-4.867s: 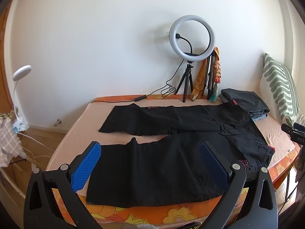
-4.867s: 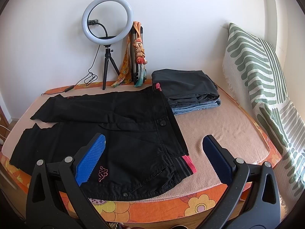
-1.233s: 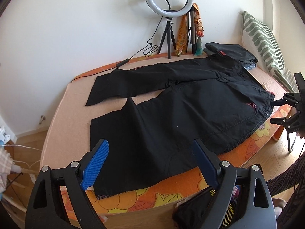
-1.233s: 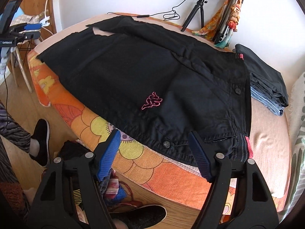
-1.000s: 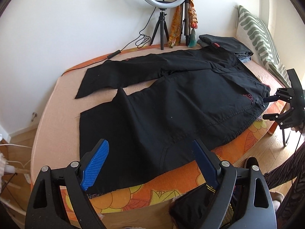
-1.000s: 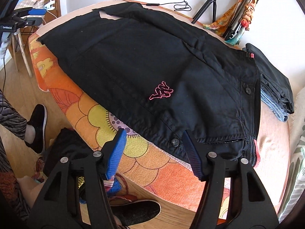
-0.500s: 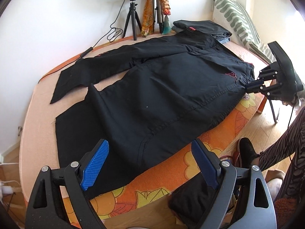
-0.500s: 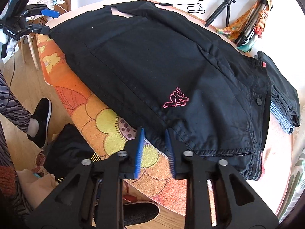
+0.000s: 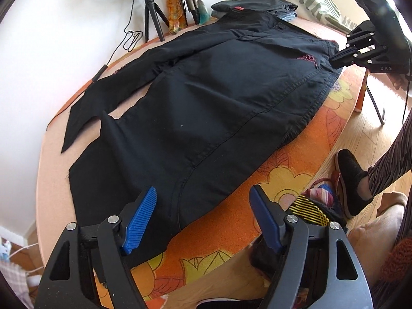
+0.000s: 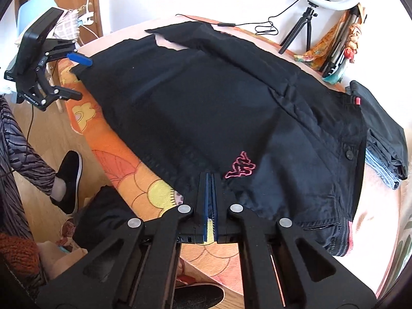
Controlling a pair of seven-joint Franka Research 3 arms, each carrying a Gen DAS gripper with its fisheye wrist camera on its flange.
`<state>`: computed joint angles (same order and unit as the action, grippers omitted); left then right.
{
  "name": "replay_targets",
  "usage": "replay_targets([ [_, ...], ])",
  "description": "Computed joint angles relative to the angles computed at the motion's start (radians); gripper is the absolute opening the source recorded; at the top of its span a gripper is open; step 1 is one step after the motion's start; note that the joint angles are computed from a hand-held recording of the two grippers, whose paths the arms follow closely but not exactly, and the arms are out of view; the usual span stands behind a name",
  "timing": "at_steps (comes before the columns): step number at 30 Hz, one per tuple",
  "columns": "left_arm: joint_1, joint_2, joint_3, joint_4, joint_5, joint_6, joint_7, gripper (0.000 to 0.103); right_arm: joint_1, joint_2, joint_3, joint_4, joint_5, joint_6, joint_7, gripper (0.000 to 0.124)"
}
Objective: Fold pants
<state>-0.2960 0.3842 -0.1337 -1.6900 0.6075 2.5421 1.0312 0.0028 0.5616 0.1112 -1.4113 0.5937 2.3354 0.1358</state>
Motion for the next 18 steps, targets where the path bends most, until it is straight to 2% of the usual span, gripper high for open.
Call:
replay_targets([
  [1, 0.004, 0.004, -0.003, 0.003, -0.002, 0.0, 0.018, 0.062, 0.005, 0.0, -0.003, -0.003, -0.014, -0.009, -0.001, 0.003],
  [3, 0.036, 0.007, -0.03, -0.007, -0.057, 0.035, 0.093, 0.04, 0.012, -0.005, -0.005, -0.019, -0.028, -0.007, -0.009, 0.006],
  [4, 0.06, 0.007, -0.05, -0.015, -0.107, 0.059, 0.141, 0.033, 0.012, -0.005, -0.005, -0.021, -0.03, -0.014, -0.009, 0.013],
  [5, 0.084, 0.008, -0.071, -0.023, -0.165, 0.084, 0.189, 0.021, 0.013, -0.001, -0.004, -0.013, -0.031, -0.025, -0.004, 0.018],
  [6, 0.102, 0.009, -0.087, -0.027, -0.213, 0.103, 0.23, 0.014, 0.011, -0.003, -0.002, -0.017, -0.026, -0.029, -0.005, 0.031],
  [7, 0.106, 0.009, -0.089, -0.031, -0.238, 0.116, 0.25, 0.012, 0.009, -0.006, 0.002, -0.021, -0.019, -0.031, -0.009, 0.041],
  [9, 0.09, 0.01, -0.073, -0.028, -0.245, 0.129, 0.249, 0.009, 0.003, -0.017, 0.013, -0.037, 0.003, -0.034, -0.034, 0.046],
  [14, 0.094, 0.014, -0.069, -0.027, -0.296, 0.161, 0.268, 0.006, 0.021, -0.041, 0.014, -0.082, 0.015, -0.022, -0.079, 0.046],
  [18, 0.095, 0.015, -0.065, -0.026, -0.317, 0.175, 0.269, 0.006, 0.048, -0.055, 0.014, -0.127, 0.005, 0.029, -0.105, 0.046],
])
